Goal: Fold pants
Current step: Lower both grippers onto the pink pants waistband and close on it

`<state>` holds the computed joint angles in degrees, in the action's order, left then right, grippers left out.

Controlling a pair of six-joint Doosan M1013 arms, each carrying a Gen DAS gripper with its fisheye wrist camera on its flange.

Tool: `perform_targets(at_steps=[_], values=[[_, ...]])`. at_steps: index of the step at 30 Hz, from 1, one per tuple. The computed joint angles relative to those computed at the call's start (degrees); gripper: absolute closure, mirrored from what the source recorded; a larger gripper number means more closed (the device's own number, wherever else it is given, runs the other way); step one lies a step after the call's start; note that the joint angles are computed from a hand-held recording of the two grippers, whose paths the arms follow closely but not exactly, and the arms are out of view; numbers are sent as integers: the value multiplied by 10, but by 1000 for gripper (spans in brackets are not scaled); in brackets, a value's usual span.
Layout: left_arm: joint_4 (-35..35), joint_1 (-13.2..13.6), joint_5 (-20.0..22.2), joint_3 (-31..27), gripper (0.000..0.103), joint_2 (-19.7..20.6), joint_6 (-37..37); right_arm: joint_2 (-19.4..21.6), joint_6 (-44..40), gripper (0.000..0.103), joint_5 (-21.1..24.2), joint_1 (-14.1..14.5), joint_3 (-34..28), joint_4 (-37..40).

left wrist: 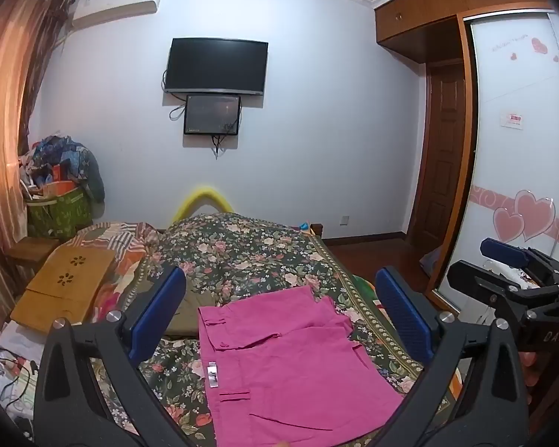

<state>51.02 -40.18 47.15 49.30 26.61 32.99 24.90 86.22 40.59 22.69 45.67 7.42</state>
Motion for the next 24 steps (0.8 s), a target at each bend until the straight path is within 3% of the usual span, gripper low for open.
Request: perform_targets(at_steps=[3,9,12,17,24], values=[[-15,8,8,-13,0,11,15,7,8,0,15,-2,-9,-3],[-42,27,42,-48,0,44,56,48,34,0,97,-9,-62,-49],[-88,43,59,-71,0,65,96,89,29,0,161,-26,-112,-34],[-174,70,105,-124,0,110,165,118,7,0,207,-40,-134,-23],[-295,105,185,-207,22,180,234,192,14,4,312,-56,-228,11]])
